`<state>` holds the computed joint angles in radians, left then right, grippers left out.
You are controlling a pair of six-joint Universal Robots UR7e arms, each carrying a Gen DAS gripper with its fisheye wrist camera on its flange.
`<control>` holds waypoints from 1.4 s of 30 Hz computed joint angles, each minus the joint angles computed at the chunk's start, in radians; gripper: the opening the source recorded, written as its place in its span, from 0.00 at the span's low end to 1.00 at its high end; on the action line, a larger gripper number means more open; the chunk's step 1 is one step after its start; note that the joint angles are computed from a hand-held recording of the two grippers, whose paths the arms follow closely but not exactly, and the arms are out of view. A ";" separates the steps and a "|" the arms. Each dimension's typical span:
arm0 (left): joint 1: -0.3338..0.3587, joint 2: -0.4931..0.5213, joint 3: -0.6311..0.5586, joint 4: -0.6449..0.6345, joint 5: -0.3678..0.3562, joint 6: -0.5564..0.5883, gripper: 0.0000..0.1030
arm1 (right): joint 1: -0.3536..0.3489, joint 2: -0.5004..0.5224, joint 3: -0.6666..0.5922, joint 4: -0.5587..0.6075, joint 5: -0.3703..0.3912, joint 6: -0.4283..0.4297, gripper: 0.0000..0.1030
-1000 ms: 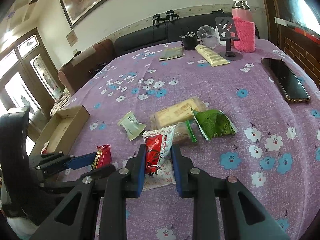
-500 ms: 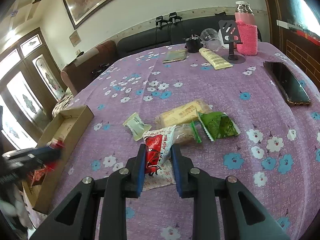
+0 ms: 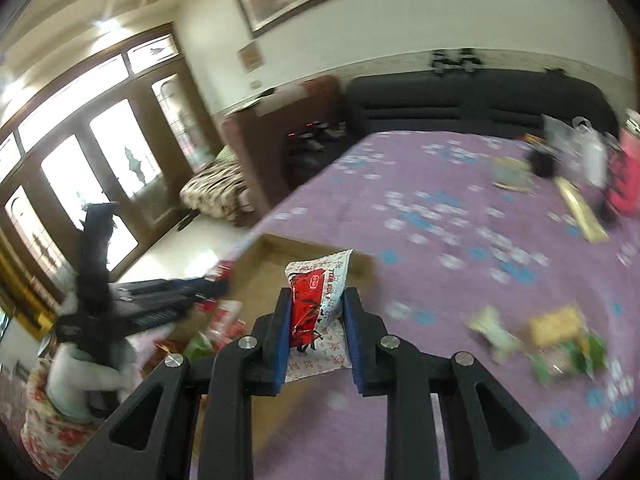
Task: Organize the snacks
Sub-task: 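Carry the red candy and sachet over the box and open both grippers, then move both tools from the box back toward the remaining snacks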
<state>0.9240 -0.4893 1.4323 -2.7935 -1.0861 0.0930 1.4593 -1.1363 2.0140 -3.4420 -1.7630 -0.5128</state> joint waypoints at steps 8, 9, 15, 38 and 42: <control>0.063 0.048 -0.097 0.084 -0.034 -0.034 0.19 | 0.044 0.232 -0.240 0.176 -0.139 0.022 0.23; 0.066 0.051 -0.104 0.092 -0.038 -0.037 0.19 | 0.041 0.250 -0.259 0.201 -0.147 0.033 0.23; 0.085 0.047 -0.111 0.111 -0.069 -0.052 0.20 | 0.029 0.315 -0.317 0.244 -0.196 0.044 0.23; -0.015 -0.245 0.350 -0.382 -0.479 -0.192 0.99 | -0.080 -0.252 0.195 -0.055 -0.002 0.110 0.32; -0.069 -0.279 0.405 -0.379 -0.491 -0.198 0.99 | -0.104 -0.480 0.320 -0.081 0.003 0.087 0.32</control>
<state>0.8549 -0.7686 1.8375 -3.1728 -1.5767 -0.1046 1.3553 -1.6164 2.3339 -3.5234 -1.7600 -0.4258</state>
